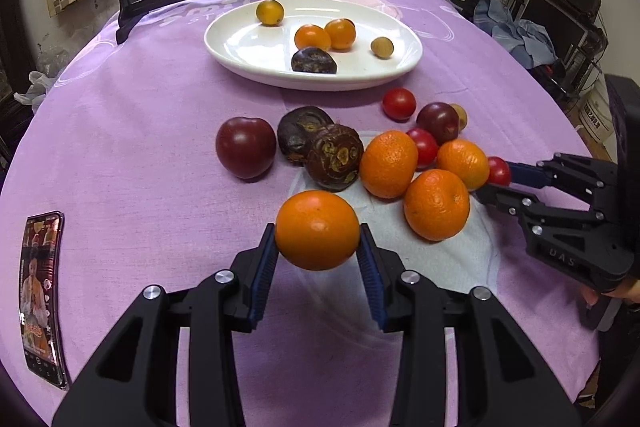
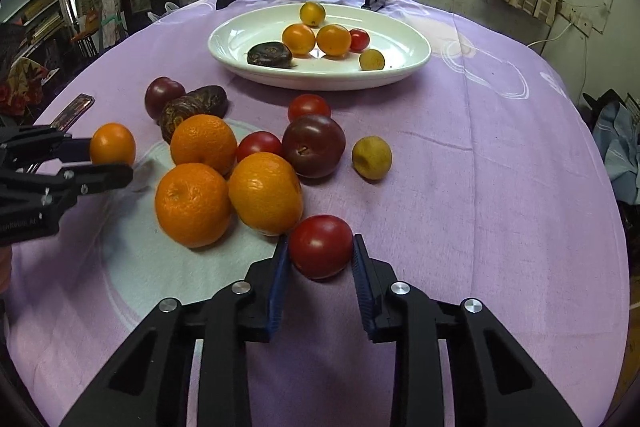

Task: Organize fruits
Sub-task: 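Grasp an orange tomato with the left tool while the right tool grasps a red cherry tomato, then drop both tomatoes onto the white plate and withdraw both tools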

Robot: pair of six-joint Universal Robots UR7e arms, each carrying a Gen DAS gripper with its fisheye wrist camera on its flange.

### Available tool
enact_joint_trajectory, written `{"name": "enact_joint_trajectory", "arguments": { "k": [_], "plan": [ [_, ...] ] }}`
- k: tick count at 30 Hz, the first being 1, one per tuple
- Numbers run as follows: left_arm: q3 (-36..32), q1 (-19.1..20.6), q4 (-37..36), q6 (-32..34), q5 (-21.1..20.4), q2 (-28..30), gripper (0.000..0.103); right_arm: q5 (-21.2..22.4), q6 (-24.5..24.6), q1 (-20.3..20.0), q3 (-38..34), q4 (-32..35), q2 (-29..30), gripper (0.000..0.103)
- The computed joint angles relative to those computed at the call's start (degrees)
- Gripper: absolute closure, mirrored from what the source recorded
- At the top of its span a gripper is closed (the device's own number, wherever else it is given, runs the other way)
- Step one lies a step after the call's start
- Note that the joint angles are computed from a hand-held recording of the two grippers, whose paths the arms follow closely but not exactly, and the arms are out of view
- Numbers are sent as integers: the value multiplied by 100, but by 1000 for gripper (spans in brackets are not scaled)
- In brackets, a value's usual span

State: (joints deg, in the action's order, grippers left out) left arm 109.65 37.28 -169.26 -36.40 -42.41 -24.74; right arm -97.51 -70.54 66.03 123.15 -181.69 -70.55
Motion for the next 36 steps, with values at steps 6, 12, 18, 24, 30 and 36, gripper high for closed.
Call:
{"name": "enact_joint_trajectory", "arguments": {
  "k": [6, 12, 18, 24, 30, 36],
  "plan": [
    [-29, -10, 165, 82, 58, -164, 64, 550, 161, -84, 184, 66, -482, 72],
    [-472, 116, 210, 544, 332, -137, 64, 1040, 380, 170, -14, 165, -548, 72],
    [-1324, 527, 672, 697, 597, 18, 64, 581, 542, 655, -682, 120, 203, 72],
    [-2127, 877, 1038, 928, 716, 320, 64, 115, 798, 910, -1314, 310, 920, 72],
    [-2672, 1112, 1298, 1038, 627, 599, 61, -140, 989, 998, -1727, 466, 1325, 71],
    [-2619, 1084, 1019, 1077, 686, 626, 44, -106, 958, 925, -1649, 490, 1252, 67]
  ]
}}
